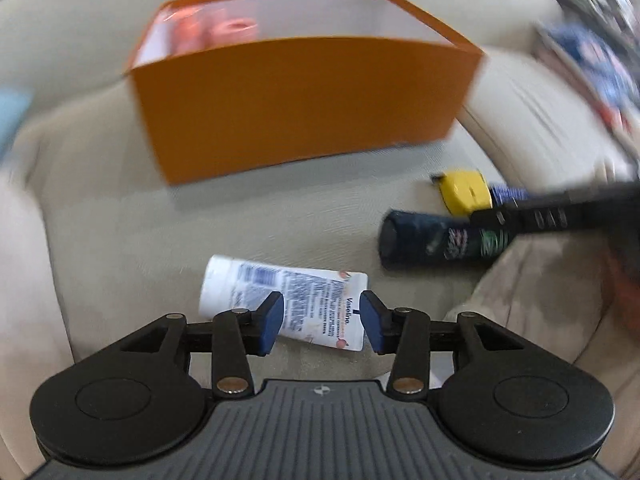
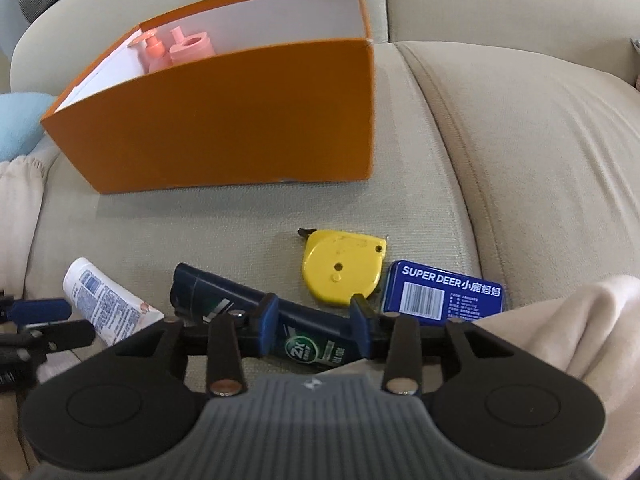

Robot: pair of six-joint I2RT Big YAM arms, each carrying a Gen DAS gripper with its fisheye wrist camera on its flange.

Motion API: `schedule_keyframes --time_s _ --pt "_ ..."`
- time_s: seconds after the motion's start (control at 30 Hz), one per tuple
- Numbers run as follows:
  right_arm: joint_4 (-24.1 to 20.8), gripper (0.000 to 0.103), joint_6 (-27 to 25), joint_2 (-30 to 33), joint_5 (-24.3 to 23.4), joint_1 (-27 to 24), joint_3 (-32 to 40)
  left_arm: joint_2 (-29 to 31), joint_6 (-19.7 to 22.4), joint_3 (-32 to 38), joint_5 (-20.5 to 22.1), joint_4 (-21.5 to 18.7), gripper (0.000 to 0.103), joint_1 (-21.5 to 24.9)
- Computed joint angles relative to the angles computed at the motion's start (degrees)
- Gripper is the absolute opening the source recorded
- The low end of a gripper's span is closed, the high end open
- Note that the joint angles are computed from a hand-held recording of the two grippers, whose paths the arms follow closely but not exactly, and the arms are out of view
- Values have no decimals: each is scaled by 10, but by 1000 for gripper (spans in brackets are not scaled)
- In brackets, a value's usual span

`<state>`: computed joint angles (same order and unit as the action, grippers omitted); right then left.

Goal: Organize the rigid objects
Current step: 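Move both grippers back to the items on the sofa cushion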

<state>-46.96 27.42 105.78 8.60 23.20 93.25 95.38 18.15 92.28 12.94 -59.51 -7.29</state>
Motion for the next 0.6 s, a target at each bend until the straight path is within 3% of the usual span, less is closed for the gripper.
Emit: schedule_keyframes --time_s 0.1,0.27,0.47,0.6 --pt "5 44 -1 5 0 2 0 7 30 3 -2 -17 52 -11" --pt "23 44 5 -8 -3 2 -22 -7 82 -31 -73 23 63 -38" --pt "35 44 10 -13 -12 0 -31 -25 158 -59 -110 53 66 -57" --pt "34 45 10 -11 -14 -1 -29 -26 232 -68 -140 66 66 -65"
